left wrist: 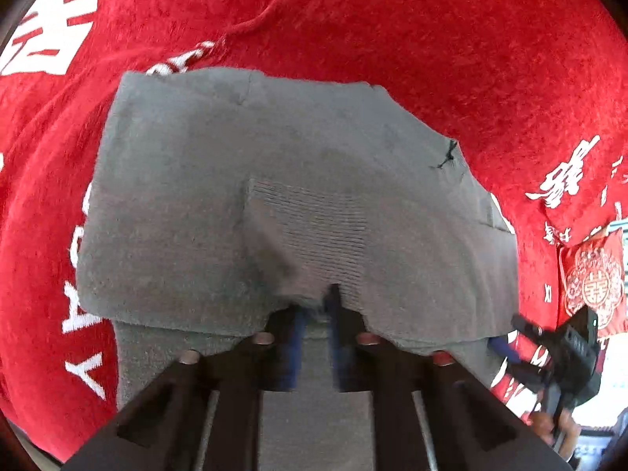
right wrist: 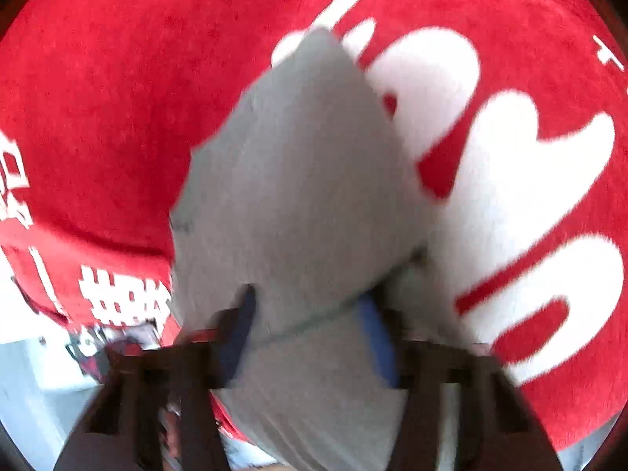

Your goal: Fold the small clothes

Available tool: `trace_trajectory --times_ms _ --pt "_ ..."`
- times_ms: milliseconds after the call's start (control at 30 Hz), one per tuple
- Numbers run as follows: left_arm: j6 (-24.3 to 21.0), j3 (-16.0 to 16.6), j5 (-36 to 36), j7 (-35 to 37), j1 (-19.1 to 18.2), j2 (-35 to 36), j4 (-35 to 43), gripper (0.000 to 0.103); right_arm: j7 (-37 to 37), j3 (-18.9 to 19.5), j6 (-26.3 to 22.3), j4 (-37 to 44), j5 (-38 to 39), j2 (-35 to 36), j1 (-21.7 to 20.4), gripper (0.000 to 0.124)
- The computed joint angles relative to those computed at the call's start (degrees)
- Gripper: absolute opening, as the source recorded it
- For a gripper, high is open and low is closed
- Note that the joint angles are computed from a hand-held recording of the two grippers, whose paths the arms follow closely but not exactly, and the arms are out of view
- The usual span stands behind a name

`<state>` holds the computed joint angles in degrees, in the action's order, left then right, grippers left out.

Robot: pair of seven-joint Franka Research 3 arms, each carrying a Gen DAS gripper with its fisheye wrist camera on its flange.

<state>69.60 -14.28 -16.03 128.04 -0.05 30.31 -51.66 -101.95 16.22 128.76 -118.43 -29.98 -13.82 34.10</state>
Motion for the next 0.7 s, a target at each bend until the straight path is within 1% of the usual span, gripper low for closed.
trace_trajectory --times_ms 33,67,100,167,233,333,400,433,467,533,567,600,667,700 --pt "1.4 -0.2 -0.8 0.9 0.6 -1.5 -1.9 0.010 -3.0 -0.5 -1.2 0.3 1.0 -0.5 0.4 0.007" --pt "1.9 -0.2 -1.3 1.6 0.9 -2.1 -2.4 0.010 -5.6 -0.7 -1.8 0.4 1.6 -1.0 0.5 0.007" --pt "2.6 -0.1 -1.6 2.4 1.2 -3.0 -3.4 0.010 -9.3 -1.7 -3.4 -1.1 3.7 -3.4 2.3 0.006" --pt "4.4 0.3 -1.0 4.2 1.5 -4.9 -6.4 0.010 -15.0 -2.2 -3.0 -1.6 7.7 -3.9 2.6 0.007" --pt "6.3 1.1 1.1 5.6 1.0 -6.7 -10.0 0.010 -18.2 -2.8 -2.1 -2.4 11.0 -3.7 3.0 0.007" --pt "8.3 1.7 1.5 7.4 1.4 -8.5 -13.3 0.010 -15.3 -1.4 0.4 -5.2 9.4 -5.5 2.1 0.007" --pt "10.4 2.2 2.8 8.7 1.3 -9.9 -14.9 0.010 -15.7 -1.3 0.9 -5.8 10.1 -6.3 2.5 0.007" --pt "13.0 2.6 4.2 9.6 1.1 -11.4 -16.9 0.010 -16.8 -1.6 1.9 -6.7 11.1 -7.3 3.1 0.009" --pt "14.0 3.0 5.1 10.0 1.1 -11.6 -17.2 0.010 -19.1 -2.5 3.3 -7.5 13.1 -8.2 4.2 0.009" --pt "13.7 3.5 6.0 9.2 1.0 -10.6 -15.0 0.010 -22.4 -3.2 4.0 -6.8 15.1 -8.4 5.0 0.011" --pt "13.9 3.6 5.9 8.6 1.2 -10.3 -14.0 0.010 -23.1 -2.7 3.6 -6.3 14.5 -8.5 4.7 0.012" --pt "14.2 3.6 5.8 8.3 1.3 -10.1 -13.4 0.010 -23.7 -2.0 0.8 -5.1 13.5 -9.2 4.4 0.014" --pt "15.7 3.2 4.5 7.7 1.5 -10.5 -12.9 0.010 -23.2 -0.3 -5.8 -3.1 12.4 -10.1 3.9 0.030" --pt "16.5 3.0 3.8 7.4 1.4 -10.8 -13.1 0.010 -22.7 0.2 -9.6 -2.7 12.1 -10.9 3.6 0.054"
